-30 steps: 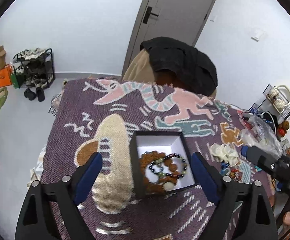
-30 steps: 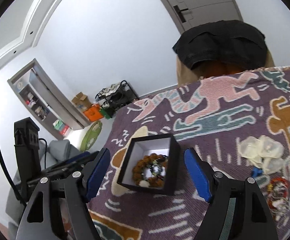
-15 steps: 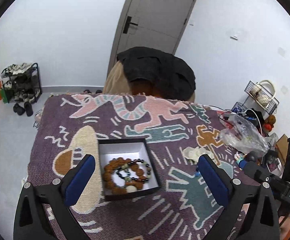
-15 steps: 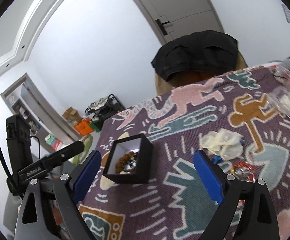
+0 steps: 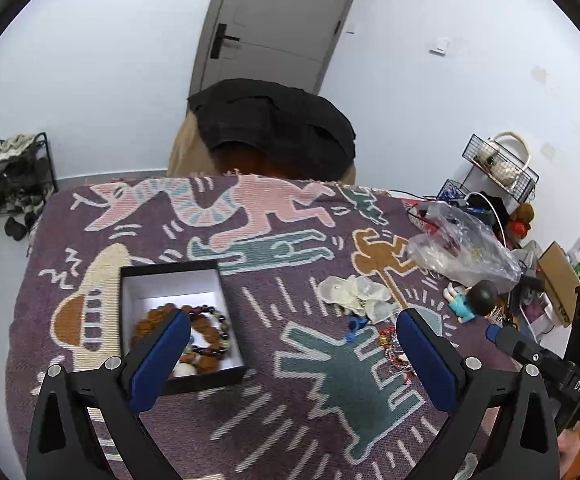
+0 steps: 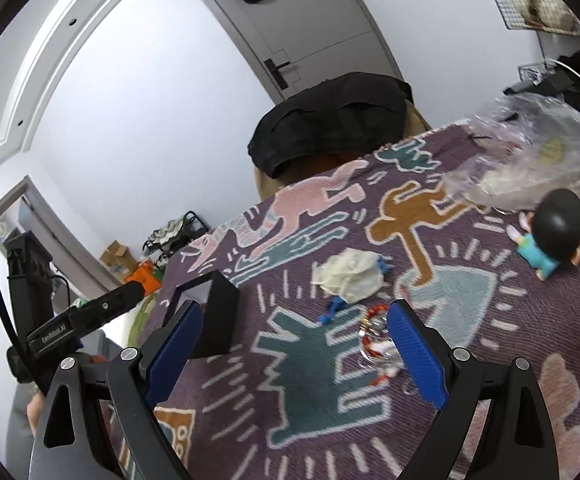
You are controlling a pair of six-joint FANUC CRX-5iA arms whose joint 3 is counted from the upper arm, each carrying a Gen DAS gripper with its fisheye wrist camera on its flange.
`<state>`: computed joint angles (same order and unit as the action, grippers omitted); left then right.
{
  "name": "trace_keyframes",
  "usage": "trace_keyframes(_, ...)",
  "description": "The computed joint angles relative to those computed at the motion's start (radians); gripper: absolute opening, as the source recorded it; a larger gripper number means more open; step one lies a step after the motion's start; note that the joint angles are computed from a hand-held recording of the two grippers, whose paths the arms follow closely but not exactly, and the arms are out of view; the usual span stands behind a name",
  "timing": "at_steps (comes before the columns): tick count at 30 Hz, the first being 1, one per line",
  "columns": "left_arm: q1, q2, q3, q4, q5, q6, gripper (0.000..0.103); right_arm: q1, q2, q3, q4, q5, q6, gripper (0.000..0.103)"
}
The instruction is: Organize jewelry
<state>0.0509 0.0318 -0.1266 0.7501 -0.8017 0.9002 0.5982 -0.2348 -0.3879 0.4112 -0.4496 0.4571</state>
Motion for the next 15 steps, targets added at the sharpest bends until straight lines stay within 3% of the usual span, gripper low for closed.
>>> trace_keyframes(3, -0.026, -0.014, -0.021, 0.001, 0.040, -0.012, 0.103, -0.013, -0.031, -0.036, 0.030, -0.006, -0.024, 0.094)
trace_keyframes(8, -0.062, 0.003, -0.006, -0.039, 0.031, 0.002, 0.102, -0.047, -0.082, -0.101, 0.078, 0.013, -0.088, 0.094)
trace_keyframes(15, -0.112, 0.058, 0.043, -0.104, -0.002, 0.038, 0.086, -0.072, -0.100, -0.137, 0.074, 0.019, -0.081, 0.093)
